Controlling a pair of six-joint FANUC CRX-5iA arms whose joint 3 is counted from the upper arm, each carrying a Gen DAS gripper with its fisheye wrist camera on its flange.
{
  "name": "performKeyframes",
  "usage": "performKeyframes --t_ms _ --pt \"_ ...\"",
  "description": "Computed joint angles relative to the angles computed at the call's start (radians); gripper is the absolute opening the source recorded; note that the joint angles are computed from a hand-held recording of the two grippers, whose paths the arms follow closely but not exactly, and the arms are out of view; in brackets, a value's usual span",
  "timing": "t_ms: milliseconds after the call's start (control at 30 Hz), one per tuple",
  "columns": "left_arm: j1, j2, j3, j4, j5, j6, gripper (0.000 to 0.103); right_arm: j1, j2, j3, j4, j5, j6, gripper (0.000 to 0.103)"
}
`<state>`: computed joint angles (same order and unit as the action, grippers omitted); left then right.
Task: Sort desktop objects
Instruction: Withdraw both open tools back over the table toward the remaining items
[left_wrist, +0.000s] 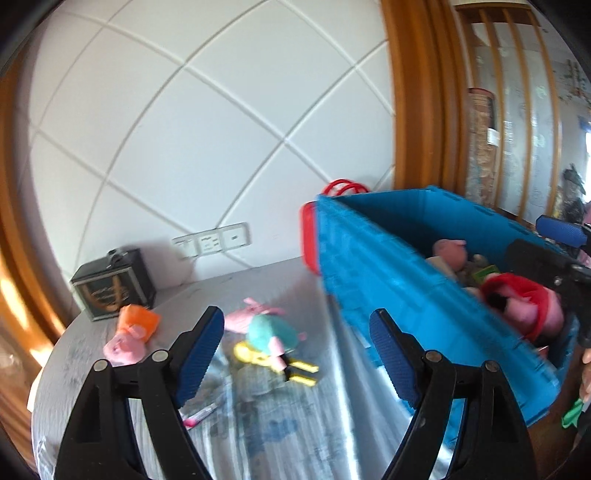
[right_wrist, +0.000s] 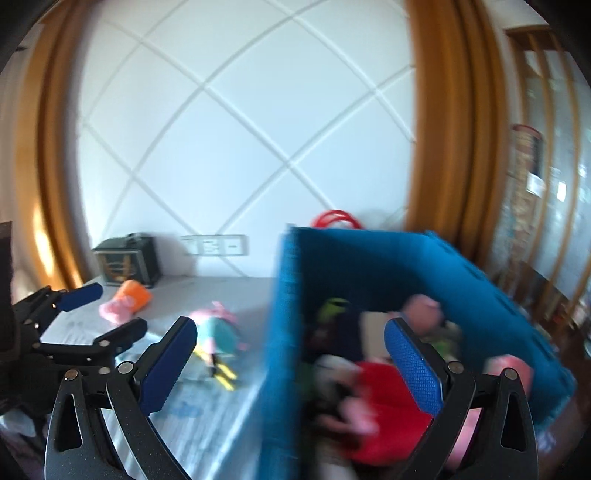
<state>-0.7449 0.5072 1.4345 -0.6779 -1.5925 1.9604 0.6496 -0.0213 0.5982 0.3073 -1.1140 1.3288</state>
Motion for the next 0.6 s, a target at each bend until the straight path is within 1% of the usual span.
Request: performKeyframes --t_ms 33,100,167,233,333,400,467,600 --pt "0.012 -0.057 -0.096 -0.009 0.016 0.032 0.081 0.017 0.009 0.010 -0.007 -0.003 0.005 0.103" --pt "0.044 -0.149 -0.245 -0.013 0.034 0.084 0.081 0.055 0.037 0.042 -0.027 -0.018 0.019 0.103" --pt "0.077 -0.220 -0.358 -0.011 0.039 0.122 0.081 0.091 0.067 0.069 -0.041 -0.030 0.029 0.103" --pt "0.109 -0.271 -0.443 -0.015 0.031 0.143 0.081 0.120 0.101 0.097 -0.058 -0.046 0.034 0.103" --pt "0.172 -0.349 -0.578 0.011 0.027 0.178 0.081 0.143 0.162 0.143 -0.107 -0.078 0.043 0.103" --pt "0.221 -0.393 -0.662 0.044 0.030 0.199 0.081 0.152 0.203 0.170 -0.133 -0.109 0.043 0.103" --pt "0.278 -0.430 -0.745 0.088 0.035 0.216 0.081 0.148 0.260 0.214 -0.186 -0.154 0.053 0.103" --pt "0.379 -0.472 -0.876 0.175 0.048 0.225 0.081 0.140 0.364 0.290 -0.259 -0.244 0.046 0.103"
